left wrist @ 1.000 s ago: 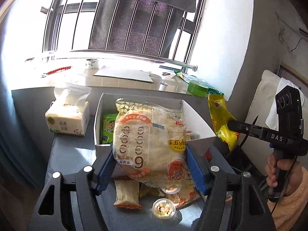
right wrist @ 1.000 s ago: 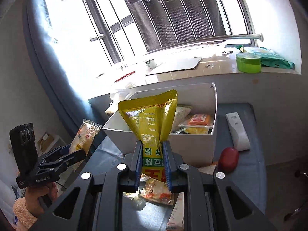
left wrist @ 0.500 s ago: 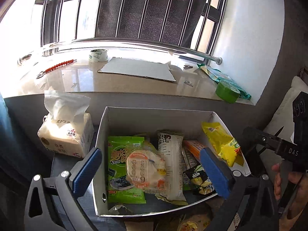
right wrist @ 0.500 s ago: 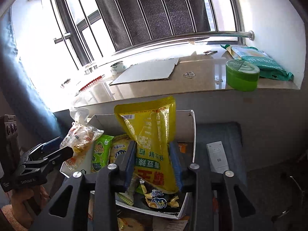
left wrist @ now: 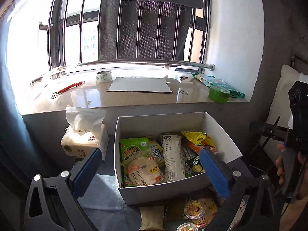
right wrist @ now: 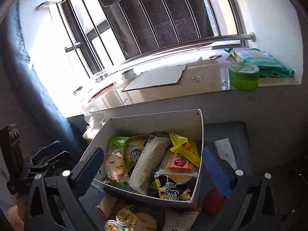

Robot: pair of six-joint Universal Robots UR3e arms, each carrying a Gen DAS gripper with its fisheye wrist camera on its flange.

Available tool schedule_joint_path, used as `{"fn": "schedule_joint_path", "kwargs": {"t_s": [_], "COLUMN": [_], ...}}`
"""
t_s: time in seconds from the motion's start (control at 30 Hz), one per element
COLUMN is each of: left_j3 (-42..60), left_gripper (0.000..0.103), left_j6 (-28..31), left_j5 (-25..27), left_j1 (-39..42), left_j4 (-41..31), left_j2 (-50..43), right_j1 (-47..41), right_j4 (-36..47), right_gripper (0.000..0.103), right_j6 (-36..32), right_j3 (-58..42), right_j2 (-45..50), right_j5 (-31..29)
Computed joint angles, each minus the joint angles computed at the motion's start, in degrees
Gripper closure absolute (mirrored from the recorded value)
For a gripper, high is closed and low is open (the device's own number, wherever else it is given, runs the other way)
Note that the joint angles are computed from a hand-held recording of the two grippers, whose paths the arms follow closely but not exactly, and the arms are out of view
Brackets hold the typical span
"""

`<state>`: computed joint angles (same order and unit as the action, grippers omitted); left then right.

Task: Organize snacks
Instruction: 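Drop the yellow chip bag into the box with the right tool, then reach the right tool toward the white rice-cracker bag on the table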

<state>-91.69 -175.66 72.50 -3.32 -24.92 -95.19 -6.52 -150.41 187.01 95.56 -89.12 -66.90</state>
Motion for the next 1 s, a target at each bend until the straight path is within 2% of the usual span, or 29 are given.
{"fn": "schedule_joint_path", "kwargs": {"t_s": [0.17,0.33,0.37,0.47,0.6,0.67,0.73,0.77,0.83,1.0], "left_j3": [-17.77,-32.42,-34.99,-42.54,-50.76,-52.22,-52.90,-53.19,-53.40,-53.32], "left_gripper": [0.000,0.000,0.000,0.000,0.000,0.000,0.000,0.000,0.000,0.000], "left_j6": [0.81,0.27,-0.38,-1.82,-4.21,-4.68,-5.87,-6.09,-6.16,-5.69], "left_j5": [-3.53,-4.91,-3.61,-1.90,-4.28,-3.29,2.00,2.86,2.51,0.74], "left_j1": [1.48,1.65,0.77,-0.96,-0.59,-2.20,-6.67,-7.57,-7.90,-6.16], "left_j4": [6.76,8.22,8.54,9.01,5.66,4.18,6.81,7.43,6.94,5.36], "left_j2": [15.38,30.73,33.50,41.07,49.82,50.37,47.63,47.03,46.73,48.52], "right_j1": [-1.30,-4.04,-4.63,-4.72,-1.39,-0.60,2.83,6.81,10.68,9.56], "right_j4": [-0.62,1.03,1.98,4.38,5.99,8.79,7.79,4.52,0.46,-4.44], "right_gripper": [0.000,0.000,0.000,0.000,0.000,0.000,0.000,0.000,0.000,0.000], "right_j6": [-1.72,-3.88,-4.43,-5.61,-2.78,-2.66,-1.90,-0.50,0.38,0.53], "right_j3": [11.91,25.94,28.87,36.59,45.80,49.07,51.76,52.22,53.29,53.28], "right_j2": [-12.51,-29.11,-33.04,-43.58,-54.31,-58.21,-58.30,-54.92,-51.41,-45.08], "right_j5": [5.59,10.70,11.64,11.12,4.03,2.64,-1.38,-5.77,-10.15,-9.26]}}
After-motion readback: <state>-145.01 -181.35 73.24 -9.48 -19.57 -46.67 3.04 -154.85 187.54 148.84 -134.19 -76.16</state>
